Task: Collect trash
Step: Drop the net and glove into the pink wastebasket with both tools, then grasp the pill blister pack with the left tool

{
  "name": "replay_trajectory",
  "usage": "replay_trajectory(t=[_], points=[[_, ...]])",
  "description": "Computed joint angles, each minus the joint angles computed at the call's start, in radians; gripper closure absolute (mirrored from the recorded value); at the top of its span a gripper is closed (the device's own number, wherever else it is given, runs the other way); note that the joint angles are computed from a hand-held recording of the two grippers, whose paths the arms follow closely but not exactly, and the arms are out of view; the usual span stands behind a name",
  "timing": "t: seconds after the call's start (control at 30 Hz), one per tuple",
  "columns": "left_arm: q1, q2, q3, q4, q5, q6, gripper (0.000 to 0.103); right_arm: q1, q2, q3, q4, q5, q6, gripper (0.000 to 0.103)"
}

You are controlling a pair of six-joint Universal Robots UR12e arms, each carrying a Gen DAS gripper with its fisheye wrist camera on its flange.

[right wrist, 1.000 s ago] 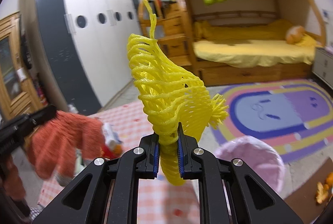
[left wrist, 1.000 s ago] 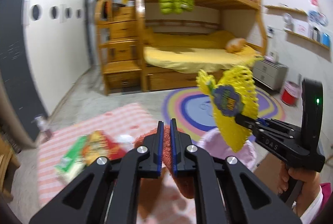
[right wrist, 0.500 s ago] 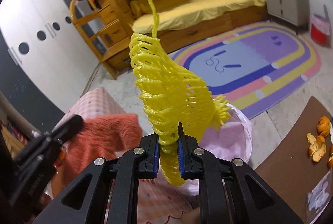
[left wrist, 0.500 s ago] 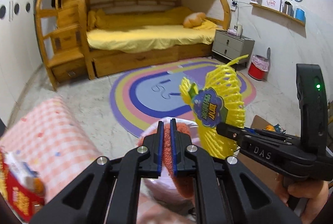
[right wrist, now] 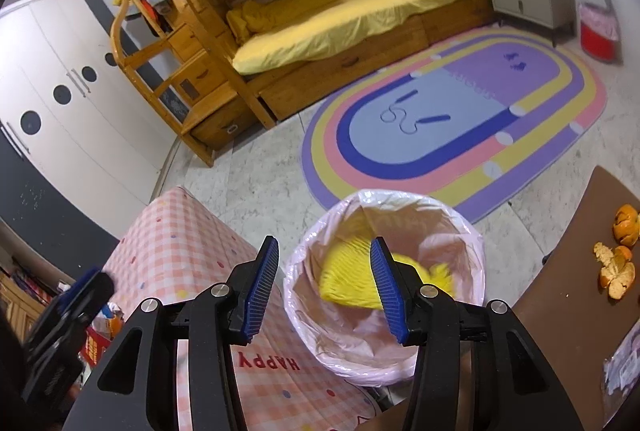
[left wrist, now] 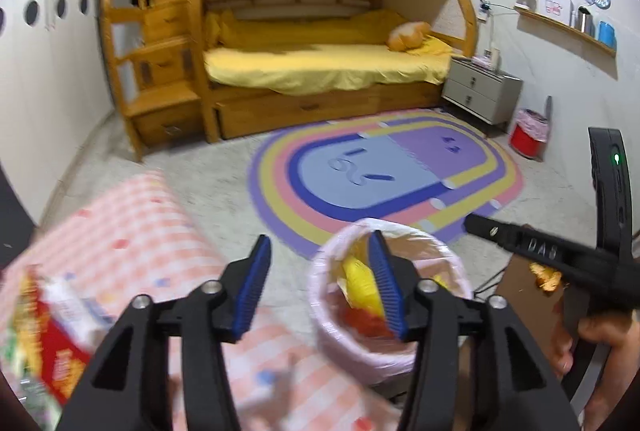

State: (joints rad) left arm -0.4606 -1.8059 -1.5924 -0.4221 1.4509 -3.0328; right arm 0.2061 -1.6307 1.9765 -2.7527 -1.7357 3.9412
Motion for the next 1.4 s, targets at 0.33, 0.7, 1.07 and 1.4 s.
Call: replay_trajectory(t=[0.33,0.7,1.07,1.4], points=[[0.086,0.163,-0.156,0.027,0.075,-0.057,0.038,0.126,0.068,-0.109,-0.018,-0.014,-0.152,0.054],[0.249,0.287,-0.298,-0.043,0.146,-0.163,0.037,0.253,0.181,-0.260,0.055,0.025,-0.364,0.053],[0.302,0.279,-0.315,-0.052,0.066,-0.112,0.023,0.296,0.241,-0.333,0.094,0.030,-0.411,0.041],[0.281,0.224,-0.267,-0.113,0.083,-0.052,0.039,0.296,0.237,-0.328,0.094,0.013,-0.403,0.041]])
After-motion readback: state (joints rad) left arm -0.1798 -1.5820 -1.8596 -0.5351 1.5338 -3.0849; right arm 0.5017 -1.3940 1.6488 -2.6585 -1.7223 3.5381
